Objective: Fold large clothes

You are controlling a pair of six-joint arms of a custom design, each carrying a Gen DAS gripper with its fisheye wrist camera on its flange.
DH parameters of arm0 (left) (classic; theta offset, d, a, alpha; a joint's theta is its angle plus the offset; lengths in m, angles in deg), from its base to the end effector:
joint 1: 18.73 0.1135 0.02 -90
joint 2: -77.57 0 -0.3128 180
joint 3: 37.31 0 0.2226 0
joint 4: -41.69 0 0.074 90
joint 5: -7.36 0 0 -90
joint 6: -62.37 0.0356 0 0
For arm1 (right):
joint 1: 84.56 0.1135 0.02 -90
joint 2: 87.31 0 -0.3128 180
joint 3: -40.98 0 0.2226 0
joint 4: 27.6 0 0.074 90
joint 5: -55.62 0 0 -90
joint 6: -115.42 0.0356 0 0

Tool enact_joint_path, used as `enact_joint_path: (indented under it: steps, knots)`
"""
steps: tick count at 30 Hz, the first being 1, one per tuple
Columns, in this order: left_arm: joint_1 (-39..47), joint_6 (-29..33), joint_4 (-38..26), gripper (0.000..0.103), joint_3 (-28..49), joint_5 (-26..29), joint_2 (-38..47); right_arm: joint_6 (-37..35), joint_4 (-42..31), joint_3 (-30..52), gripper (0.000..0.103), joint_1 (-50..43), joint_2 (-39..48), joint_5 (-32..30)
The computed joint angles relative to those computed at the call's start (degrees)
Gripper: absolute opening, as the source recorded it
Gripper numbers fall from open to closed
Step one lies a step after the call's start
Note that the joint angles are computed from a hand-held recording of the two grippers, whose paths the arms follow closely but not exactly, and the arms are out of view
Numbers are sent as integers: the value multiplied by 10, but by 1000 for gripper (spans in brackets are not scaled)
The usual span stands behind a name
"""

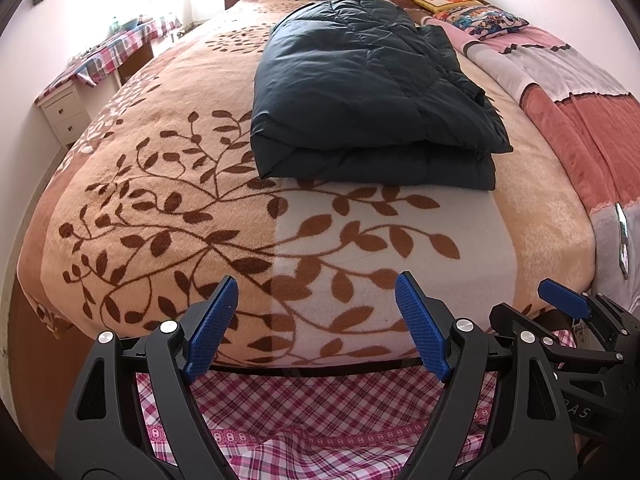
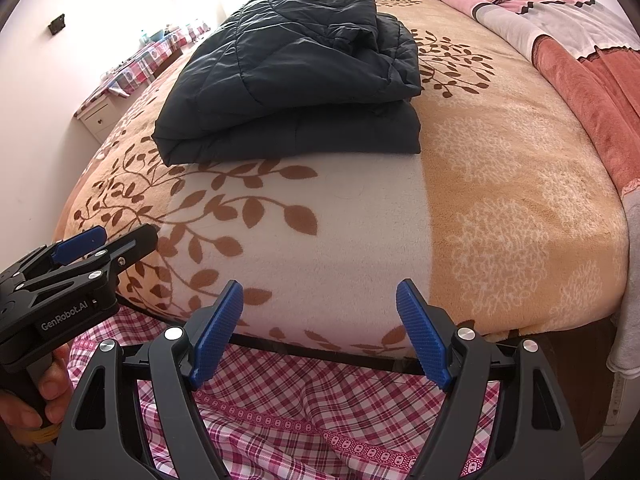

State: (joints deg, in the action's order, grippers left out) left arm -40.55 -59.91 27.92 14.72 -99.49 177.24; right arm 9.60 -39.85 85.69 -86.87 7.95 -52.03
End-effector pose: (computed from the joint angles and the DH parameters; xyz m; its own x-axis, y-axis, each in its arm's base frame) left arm 0.2584 -0.0924 0.1625 -0.8104 -0.2261 -0.5405 -0.2435 0.9691 -0.0404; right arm 0.2397 0.0011 0.1571 -0.8278 -0.2266 -0.5133 -0.3386 0.9312 0.1348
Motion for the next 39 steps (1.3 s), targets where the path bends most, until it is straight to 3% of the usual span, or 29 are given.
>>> enact_joint_path:
  steps: [39]
  knots:
    - [-18, 3, -12, 77, -1, -20, -19, -15, -2, -3, 77, -6, -14, -3]
